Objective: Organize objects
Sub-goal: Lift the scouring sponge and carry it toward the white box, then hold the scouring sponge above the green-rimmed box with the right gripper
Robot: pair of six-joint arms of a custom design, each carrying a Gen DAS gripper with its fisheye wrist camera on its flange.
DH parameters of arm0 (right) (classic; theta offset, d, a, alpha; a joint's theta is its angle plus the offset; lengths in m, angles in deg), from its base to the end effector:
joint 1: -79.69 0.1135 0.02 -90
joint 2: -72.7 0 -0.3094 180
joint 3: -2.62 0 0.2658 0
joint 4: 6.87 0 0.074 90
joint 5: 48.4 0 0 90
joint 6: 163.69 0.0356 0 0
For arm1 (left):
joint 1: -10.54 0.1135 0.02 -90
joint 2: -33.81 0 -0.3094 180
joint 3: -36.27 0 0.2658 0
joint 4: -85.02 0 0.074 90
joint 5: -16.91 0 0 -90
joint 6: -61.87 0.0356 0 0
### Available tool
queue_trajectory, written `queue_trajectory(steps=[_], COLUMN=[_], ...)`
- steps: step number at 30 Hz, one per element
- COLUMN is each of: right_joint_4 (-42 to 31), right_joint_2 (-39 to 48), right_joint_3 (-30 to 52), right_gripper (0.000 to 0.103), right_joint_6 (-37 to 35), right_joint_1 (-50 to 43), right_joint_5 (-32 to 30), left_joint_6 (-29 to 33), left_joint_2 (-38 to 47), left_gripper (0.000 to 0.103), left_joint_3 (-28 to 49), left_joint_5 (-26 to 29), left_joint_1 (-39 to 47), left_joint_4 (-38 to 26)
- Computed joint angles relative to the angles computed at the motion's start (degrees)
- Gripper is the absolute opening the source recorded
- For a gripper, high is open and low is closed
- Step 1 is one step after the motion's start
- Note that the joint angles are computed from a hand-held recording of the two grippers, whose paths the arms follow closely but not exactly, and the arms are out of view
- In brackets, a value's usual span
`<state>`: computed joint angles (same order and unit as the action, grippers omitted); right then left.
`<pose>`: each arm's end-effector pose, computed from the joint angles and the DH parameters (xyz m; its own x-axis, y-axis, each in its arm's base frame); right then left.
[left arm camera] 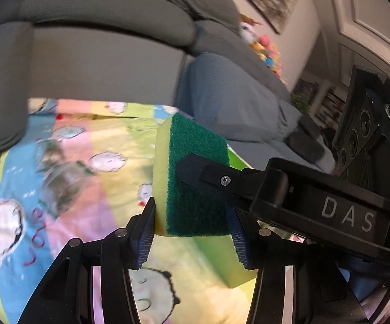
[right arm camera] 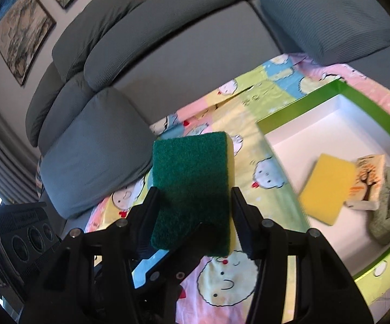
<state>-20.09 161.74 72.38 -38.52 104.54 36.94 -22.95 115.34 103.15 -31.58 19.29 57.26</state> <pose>0.3237 0.1531 0.2763 -0.6756 0.3198 -0.6643 -0.1124 0.8458 0.5215 0.3059 0.0232 0.2844 -0.6305 -0.0286 -0.7757 0.4284 0.8205 -0.3785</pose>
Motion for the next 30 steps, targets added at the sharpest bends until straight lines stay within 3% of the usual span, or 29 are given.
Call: queue_trajectory(steps=[4,17,30], right_joint_4=[1.3,0.5,-2.2], right_joint_2=[-2.6,-6.8,-9.7], right_joint_3=[-1.9,-6.0,-8.7], right_gripper=[0.051,0.051,0.052], right_joint_6=[1.3,4.5,4.8], right_joint_1=[-1.9,-7.4,-13.8], right_joint_5=[1.3,1.2,-0.3], left_joint_6=[2.7,-2.6,-5.9], left_joint_2=[1.6,2.6,4.0], left_gripper=[0.051,0.051,0.051], left_joint_3=[3.7,1.6,1.5], left_joint_5=[-1.0,-1.7,-3.9], left_joint_1=[-3.7,-10.8,-18.1], left_joint_4=[-2.0,4.1,5.6])
